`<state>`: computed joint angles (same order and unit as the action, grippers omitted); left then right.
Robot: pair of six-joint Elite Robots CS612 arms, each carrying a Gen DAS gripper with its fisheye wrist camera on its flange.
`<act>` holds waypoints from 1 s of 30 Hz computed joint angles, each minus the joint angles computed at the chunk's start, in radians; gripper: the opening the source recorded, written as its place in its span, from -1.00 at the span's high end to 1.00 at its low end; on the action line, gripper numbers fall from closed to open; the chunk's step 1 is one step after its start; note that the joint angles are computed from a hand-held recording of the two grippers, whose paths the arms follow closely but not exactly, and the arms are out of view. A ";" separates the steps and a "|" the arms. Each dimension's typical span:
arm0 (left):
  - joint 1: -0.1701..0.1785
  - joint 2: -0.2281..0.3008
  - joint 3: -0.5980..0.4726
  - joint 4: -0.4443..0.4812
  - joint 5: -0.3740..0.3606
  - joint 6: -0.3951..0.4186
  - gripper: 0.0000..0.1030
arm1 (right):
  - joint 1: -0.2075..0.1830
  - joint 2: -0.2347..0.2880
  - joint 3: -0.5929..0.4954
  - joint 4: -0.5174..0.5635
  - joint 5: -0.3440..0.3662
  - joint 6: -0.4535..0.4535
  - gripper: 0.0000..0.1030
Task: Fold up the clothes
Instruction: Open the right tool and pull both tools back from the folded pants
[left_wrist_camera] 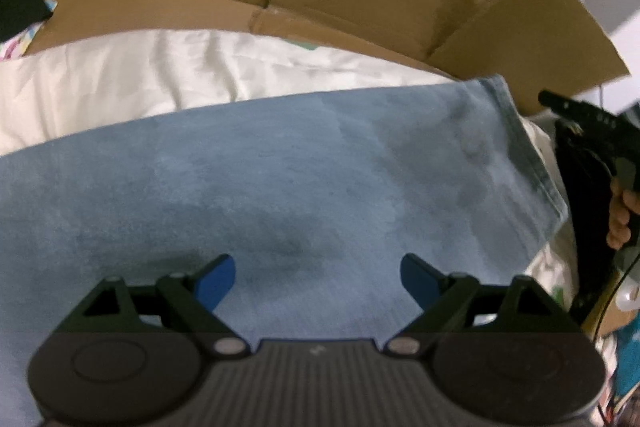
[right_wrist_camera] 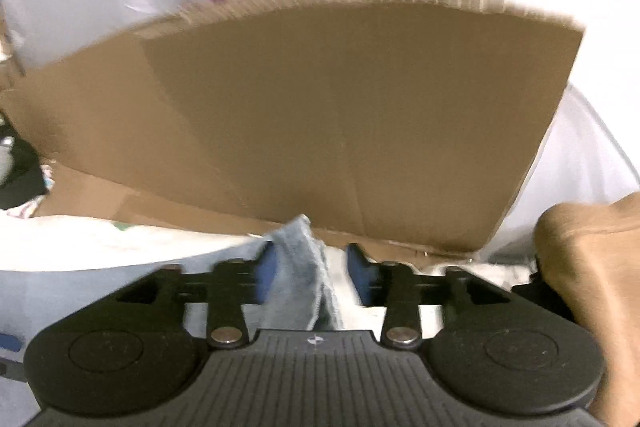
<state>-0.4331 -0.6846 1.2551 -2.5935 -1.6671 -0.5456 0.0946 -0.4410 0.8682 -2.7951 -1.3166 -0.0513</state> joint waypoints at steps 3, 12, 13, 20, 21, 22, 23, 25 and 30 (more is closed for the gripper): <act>-0.008 -0.020 0.029 -0.015 0.005 0.047 -0.77 | -0.002 -0.046 0.088 -0.061 0.026 -0.001 -0.03; -0.028 -0.081 0.135 -0.117 0.005 0.147 -0.76 | -0.005 -0.141 0.298 -0.232 -0.051 -0.023 -0.02; -0.032 -0.087 0.149 -0.129 0.007 0.174 -0.76 | -0.005 -0.149 0.323 -0.257 -0.071 -0.014 -0.02; -0.063 -0.104 0.208 -0.142 0.045 0.336 -0.77 | -0.007 -0.201 0.446 -0.265 -0.083 0.030 -0.02; -0.064 -0.104 0.215 -0.156 0.038 0.336 -0.77 | -0.007 -0.203 0.454 -0.266 -0.077 0.043 -0.03; -0.069 -0.103 0.221 -0.164 0.045 0.348 -0.76 | -0.007 -0.206 0.462 -0.263 -0.078 0.060 -0.03; -0.073 -0.103 0.223 -0.164 0.056 0.361 -0.76 | -0.007 -0.209 0.469 -0.259 -0.080 0.076 -0.02; -0.081 -0.101 0.226 -0.164 0.077 0.386 -0.75 | -0.006 -0.213 0.481 -0.252 -0.080 0.107 -0.03; -0.099 -0.092 0.228 -0.151 0.148 0.430 -0.71 | -0.004 -0.219 0.502 -0.220 -0.053 0.159 -0.03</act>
<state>-0.5320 -0.7763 1.4827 -2.7440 -1.5190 -0.1156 0.0902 -0.6604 1.3697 -3.0154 -1.3696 0.1077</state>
